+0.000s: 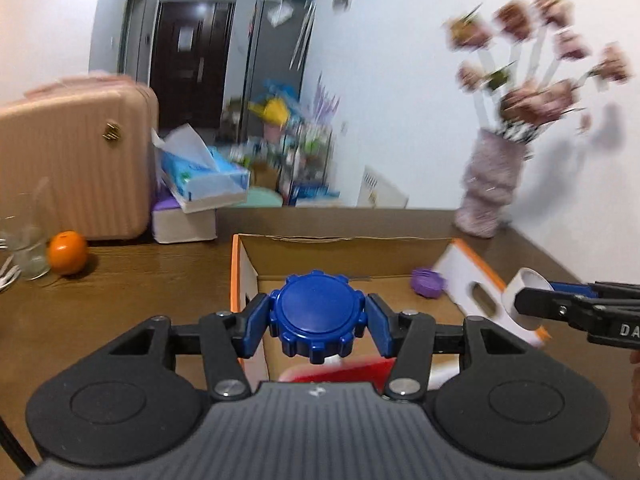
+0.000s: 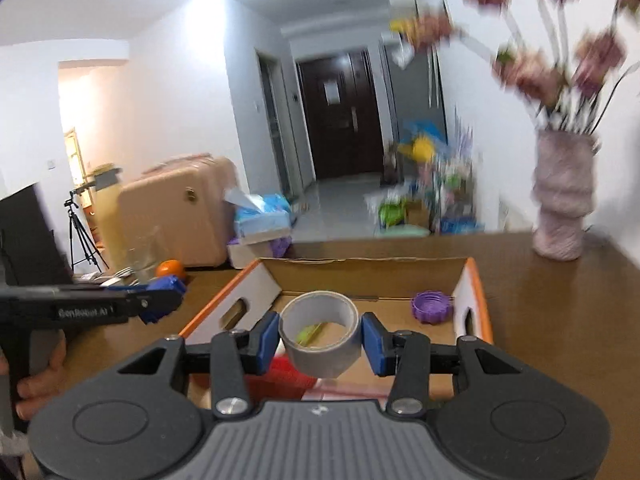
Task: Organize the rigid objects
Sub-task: 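Carry the blue cap and tape roll into the box and open both tools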
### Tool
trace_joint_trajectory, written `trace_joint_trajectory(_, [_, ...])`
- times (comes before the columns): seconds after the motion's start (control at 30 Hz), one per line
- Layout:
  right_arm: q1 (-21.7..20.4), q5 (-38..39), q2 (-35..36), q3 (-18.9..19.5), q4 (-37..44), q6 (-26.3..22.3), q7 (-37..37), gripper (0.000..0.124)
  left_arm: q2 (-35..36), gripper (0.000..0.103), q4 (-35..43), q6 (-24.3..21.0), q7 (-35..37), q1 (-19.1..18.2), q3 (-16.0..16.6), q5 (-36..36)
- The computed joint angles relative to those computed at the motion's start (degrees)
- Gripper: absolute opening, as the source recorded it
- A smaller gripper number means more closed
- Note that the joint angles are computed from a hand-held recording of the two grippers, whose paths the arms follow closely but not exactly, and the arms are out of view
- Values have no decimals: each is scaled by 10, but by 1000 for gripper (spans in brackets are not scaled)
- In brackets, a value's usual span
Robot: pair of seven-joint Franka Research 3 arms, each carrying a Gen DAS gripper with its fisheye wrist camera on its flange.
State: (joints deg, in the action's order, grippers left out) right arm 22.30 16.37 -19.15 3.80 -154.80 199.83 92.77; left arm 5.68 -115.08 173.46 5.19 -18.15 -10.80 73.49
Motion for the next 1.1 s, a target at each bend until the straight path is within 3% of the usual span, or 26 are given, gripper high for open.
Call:
trace_joint_trajectory(0.03, [16, 12, 36, -28, 44, -24, -27, 44, 37, 53, 33, -12, 94, 14, -17, -87])
trace_joint_trajectory(0.07, [28, 31, 71, -48, 88, -53, -60, 44, 73, 53, 67, -32, 168, 44, -53, -145])
trace_joint_trajectory(0.1, [50, 9, 111, -88, 138, -88, -65, 44, 114, 53, 111, -66, 254, 54, -74, -208])
trace_joint_trajectory(0.17, [84, 16, 183, -147, 238, -173, -86, 44, 191, 53, 211, -142, 380, 30, -66, -307])
trace_joint_trajectory(0.23, [85, 15, 253, -168, 332, -255, -88, 44, 263, 53, 311, -221, 469, 25, -79, -373])
trace_joint_trajectory(0.27, [83, -21, 285, -179, 368, -283, -53, 44, 285, 53, 348, -250, 465, 8, -65, -368])
trace_joint_trajectory(0.33, [79, -71, 344, -191, 440, -338, -10, 44, 310, 53, 382, -255, 467, -14, -41, -368])
trace_joint_trajectory(0.43, [57, -97, 394, -174, 505, -389, 3, 44, 319, 56, 390, -240, 490, -22, -25, -390])
trace_joint_trajectory(0.57, [41, -135, 404, -154, 509, -391, 32, 55, 318, 59, 387, -226, 504, -39, 3, -415])
trace_joint_trajectory(0.77, [32, -214, 339, -147, 448, -369, 98, 58, 260, 63, 333, -225, 506, -54, 21, -448])
trace_joint_trajectory(0.83, [22, -234, 312, -139, 436, -379, 104, 60, 218, 69, 290, -211, 499, -54, 22, -444])
trace_joint_trajectory(0.93, [17, -295, 250, -135, 392, -380, 142, 72, 145, 74, 222, -194, 464, -60, 30, -413])
trace_joint_trajectory(1.1, [-9, -330, 141, -98, 324, -406, 152, 77, 27, 85, 117, -167, 405, -42, 10, -385])
